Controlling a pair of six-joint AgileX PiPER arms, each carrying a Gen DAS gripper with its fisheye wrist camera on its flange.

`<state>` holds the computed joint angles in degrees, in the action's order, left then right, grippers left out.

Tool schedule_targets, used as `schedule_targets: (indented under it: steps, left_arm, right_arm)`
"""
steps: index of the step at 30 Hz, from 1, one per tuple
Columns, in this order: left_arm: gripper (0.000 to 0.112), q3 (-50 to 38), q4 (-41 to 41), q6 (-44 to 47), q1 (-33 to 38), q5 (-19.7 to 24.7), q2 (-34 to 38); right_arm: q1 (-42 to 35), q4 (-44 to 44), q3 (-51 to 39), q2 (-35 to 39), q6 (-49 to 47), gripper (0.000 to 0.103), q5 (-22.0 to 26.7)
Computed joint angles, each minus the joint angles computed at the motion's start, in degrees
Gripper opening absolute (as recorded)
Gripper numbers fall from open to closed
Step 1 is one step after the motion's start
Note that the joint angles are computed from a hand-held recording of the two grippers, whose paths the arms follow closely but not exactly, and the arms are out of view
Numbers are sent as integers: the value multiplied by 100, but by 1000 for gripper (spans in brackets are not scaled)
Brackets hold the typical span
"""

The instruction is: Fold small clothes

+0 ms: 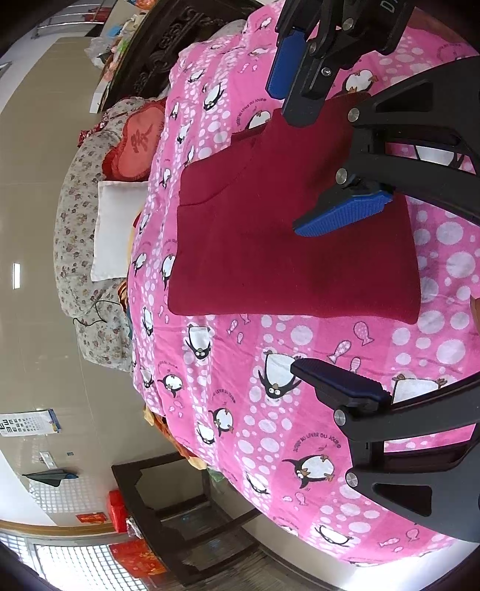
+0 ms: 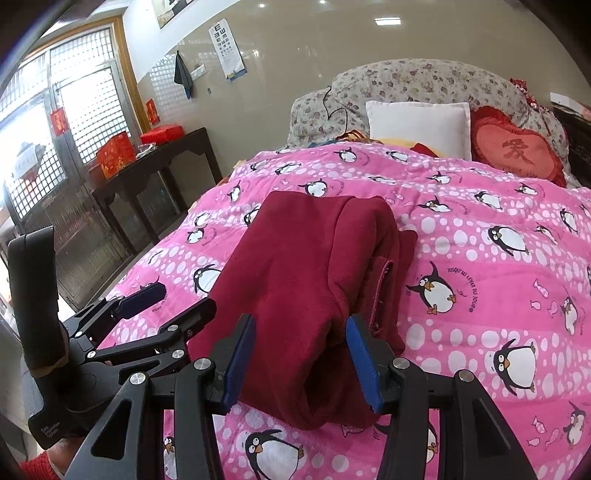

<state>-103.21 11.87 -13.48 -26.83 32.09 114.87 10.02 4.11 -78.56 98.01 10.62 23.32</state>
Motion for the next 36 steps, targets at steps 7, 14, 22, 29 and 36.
schedule_targets:
  steps: [7,14,22,29,36]
  left_arm:
    - [69,-61,6,15,-17,40,52]
    - [69,-169,-80,63,19,96,139]
    - [69,-245,-160,95,66,138,216]
    - [69,-263,-143,104,68,115,218]
    - [69,-163,-113,52,52,26,104]
  right_arm:
    - [-2,-73,-109,82,23,49,51]
    - [26,-161,-278,224,78,49,118]
    - [0,-165,-335,289,106,50,170]
    - [24,-185,-277,191,98,50,106]
    - [74,-401,-277,91,230,50,81]
